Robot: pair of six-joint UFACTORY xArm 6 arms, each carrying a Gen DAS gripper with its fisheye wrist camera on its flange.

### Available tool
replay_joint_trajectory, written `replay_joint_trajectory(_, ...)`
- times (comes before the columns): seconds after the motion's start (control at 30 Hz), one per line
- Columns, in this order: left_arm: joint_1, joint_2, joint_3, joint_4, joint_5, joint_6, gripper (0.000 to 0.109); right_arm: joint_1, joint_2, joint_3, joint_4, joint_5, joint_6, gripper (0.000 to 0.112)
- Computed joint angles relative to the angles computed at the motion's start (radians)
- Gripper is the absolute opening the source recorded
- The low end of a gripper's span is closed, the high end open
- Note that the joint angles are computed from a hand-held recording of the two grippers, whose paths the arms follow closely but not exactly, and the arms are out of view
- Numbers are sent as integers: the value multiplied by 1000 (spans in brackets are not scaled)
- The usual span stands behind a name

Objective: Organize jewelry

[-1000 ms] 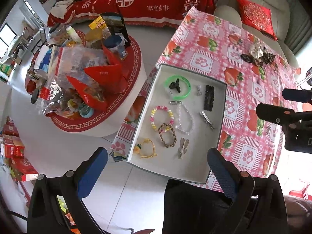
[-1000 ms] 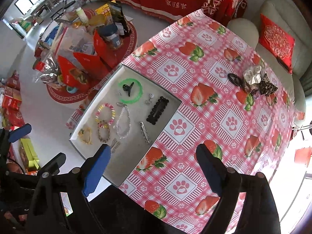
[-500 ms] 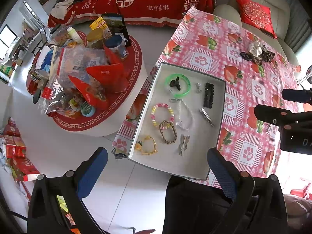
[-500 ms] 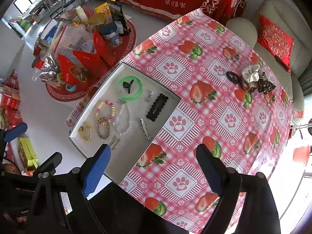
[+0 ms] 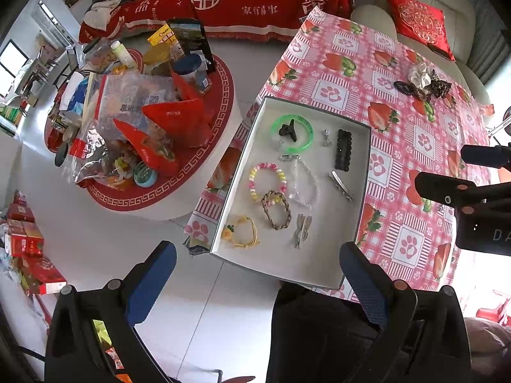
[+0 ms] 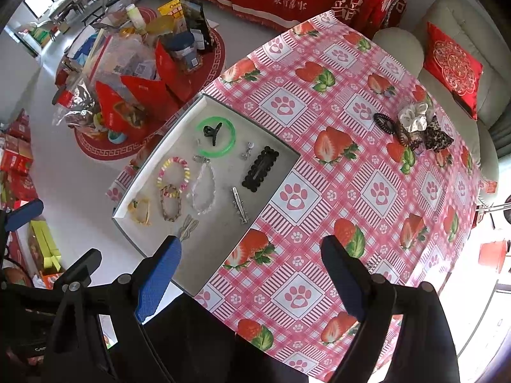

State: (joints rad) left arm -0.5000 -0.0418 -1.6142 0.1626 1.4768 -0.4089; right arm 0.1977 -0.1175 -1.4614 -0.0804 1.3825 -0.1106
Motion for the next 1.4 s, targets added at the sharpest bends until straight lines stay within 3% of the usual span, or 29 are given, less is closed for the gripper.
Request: replay_joint_trajectory(1.4, -1, -5, 21, -3, -4, 2, 103, 15, 5, 3, -8, -3, 23, 91)
